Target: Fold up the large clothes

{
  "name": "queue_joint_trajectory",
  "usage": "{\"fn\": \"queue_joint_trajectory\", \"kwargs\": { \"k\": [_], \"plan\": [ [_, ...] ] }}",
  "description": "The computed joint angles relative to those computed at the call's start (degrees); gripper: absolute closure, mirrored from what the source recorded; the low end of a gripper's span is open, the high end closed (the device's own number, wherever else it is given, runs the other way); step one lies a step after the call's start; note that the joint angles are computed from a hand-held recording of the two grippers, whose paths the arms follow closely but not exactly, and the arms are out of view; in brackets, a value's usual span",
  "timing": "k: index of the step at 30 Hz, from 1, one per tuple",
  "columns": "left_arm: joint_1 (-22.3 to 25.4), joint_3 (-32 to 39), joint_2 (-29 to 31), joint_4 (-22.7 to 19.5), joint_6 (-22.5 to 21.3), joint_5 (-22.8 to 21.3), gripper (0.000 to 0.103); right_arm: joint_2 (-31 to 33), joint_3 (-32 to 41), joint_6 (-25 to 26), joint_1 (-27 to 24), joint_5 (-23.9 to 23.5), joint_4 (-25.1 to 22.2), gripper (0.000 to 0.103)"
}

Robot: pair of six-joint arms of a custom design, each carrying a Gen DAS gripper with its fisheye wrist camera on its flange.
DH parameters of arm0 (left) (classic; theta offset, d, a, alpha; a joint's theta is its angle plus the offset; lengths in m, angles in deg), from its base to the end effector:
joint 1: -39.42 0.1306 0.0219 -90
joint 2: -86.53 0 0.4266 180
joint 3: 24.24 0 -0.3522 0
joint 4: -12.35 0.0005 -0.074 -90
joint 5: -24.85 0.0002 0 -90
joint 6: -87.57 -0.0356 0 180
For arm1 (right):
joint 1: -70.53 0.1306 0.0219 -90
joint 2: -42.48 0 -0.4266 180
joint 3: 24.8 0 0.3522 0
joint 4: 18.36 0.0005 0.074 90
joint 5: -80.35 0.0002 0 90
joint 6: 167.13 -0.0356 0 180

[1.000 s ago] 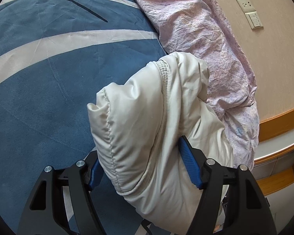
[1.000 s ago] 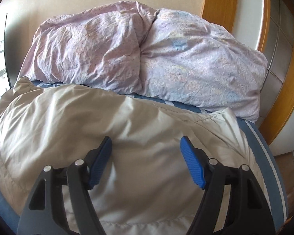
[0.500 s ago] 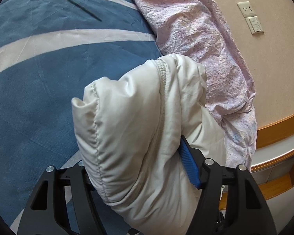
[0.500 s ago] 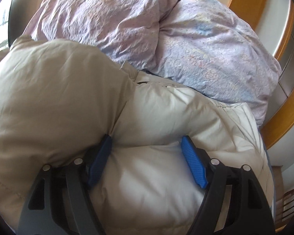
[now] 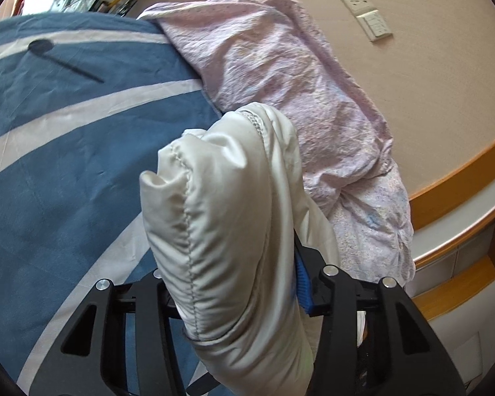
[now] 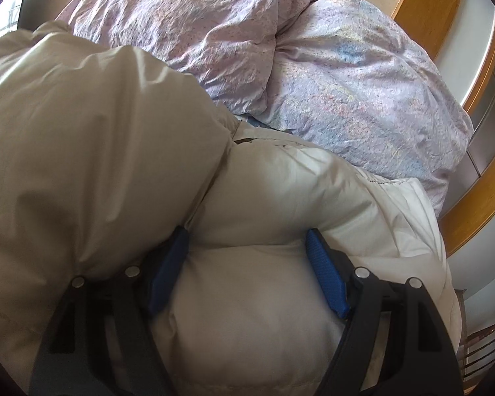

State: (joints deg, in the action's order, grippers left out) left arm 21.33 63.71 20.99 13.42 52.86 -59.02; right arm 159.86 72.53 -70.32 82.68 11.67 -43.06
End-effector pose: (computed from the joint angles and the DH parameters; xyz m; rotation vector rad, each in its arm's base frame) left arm 0.5808 -0.1942 0.3145 -0.6126 2.0466 -0.8975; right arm 0.6137 0.1184 0.3131 -0.2017 2.3086 -0.3895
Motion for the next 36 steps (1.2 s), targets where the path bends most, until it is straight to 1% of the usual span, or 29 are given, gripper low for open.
{"fn": "queue_joint_trajectory", "kwargs": {
  "k": [5, 10, 14, 16, 18, 20, 22, 24, 27, 29, 32, 34, 36],
  "plan": [
    [-1.81, 0.62, -1.02, 2.18, -6.04, -1.12, 0.056, -0.03, -0.51, 0.59, 0.05, 0.24, 1.10, 0.029],
    [-4.10, 1.84, -1.83, 5.21, -12.68, -0.41, 0.056, -0.18, -0.44, 0.85, -0.11, -0.50, 0.83, 0.030],
    [-6.57, 3.53, -1.97, 6.70, -19.26, 0.51, 0.056, -0.35, -0.05, 0.76, -0.75, -2.37, -0.02, 0.030],
    [-7.88, 4.65, -1.86, 6.66, -22.70, 0.87, 0.056, -0.47, 0.12, 0.64, -1.13, -3.47, -0.41, 0.030],
    [-9.00, 5.68, -1.74, 6.27, -24.95, 0.40, 0.056, -0.83, 0.17, 0.40, -1.77, -5.25, -0.99, 0.030],
    [-9.64, 6.43, -1.61, 6.24, -25.76, 0.32, 0.056, -1.86, -0.41, 0.15, -2.79, -8.10, -1.24, 0.030],
    [-9.95, 6.91, -1.55, 6.20, -26.08, 0.72, 0.056, -3.53, -2.06, 0.47, -3.88, -10.72, -0.35, 0.031],
    [-10.34, 7.50, -1.43, 5.85, -26.53, 0.88, 0.056, -5.58, -4.29, 0.79, -4.88, -12.16, 1.21, 0.030],
    [-10.73, 8.05, -1.19, 5.61, -27.42, 1.10, 0.056, -10.05, -9.19, 0.66, -7.62, -15.17, 5.29, 0.024],
    [-10.96, 7.91, -1.20, 5.86, -27.96, 1.45, 0.056, -11.97, -11.58, 0.36, -9.21, -14.66, 7.54, 0.021],
    [-11.77, 8.56, -1.07, 5.57, -29.31, 1.68, 0.056, -13.80, -13.69, -1.01, -12.10, -12.37, 8.38, 0.021],
    [-12.37, 9.25, -0.78, 5.30, -30.32, 1.76, 0.056, -13.76, -13.66, -2.20, -13.92, -12.21, 7.81, 0.021],
    [-13.01, 9.77, -0.52, 5.22, -31.21, 1.98, 0.056, -12.58, -12.37, -2.97, -15.27, -12.87, 5.00, 0.021]
  ]
}}
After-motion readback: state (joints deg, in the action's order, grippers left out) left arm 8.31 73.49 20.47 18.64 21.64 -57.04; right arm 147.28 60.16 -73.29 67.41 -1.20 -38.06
